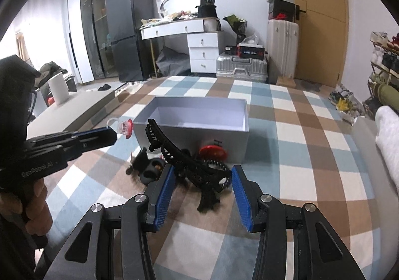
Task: Organize jewelry
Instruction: 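Lift both held items and carry them over the grey box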
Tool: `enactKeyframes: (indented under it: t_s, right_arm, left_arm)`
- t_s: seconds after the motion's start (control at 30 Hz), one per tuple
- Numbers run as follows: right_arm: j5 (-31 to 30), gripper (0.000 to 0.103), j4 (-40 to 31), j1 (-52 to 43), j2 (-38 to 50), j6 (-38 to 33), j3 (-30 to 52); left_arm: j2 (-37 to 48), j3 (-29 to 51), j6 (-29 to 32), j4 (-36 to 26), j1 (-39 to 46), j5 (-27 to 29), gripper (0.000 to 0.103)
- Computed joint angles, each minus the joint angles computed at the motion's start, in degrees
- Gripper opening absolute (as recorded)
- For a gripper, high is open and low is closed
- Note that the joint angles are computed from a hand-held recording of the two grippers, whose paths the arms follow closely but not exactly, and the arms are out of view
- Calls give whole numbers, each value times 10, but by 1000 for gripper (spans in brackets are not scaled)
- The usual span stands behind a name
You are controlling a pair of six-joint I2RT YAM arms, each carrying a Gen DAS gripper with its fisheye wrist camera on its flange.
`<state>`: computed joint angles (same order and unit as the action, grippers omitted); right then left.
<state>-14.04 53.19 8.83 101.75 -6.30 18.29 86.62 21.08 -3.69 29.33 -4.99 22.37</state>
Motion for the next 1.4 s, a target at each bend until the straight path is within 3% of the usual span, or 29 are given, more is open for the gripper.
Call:
enactKeyframes:
  t_s: [0.63, 1.4]
  right_arm:
    - [7, 45, -15, -6, -17, 31, 49]
    - [45, 46, -106, 20, 92, 58, 206]
  left_arm:
    - [43, 48, 7, 42, -26, -73, 1]
    - [158, 134, 7, 28, -38, -153, 1]
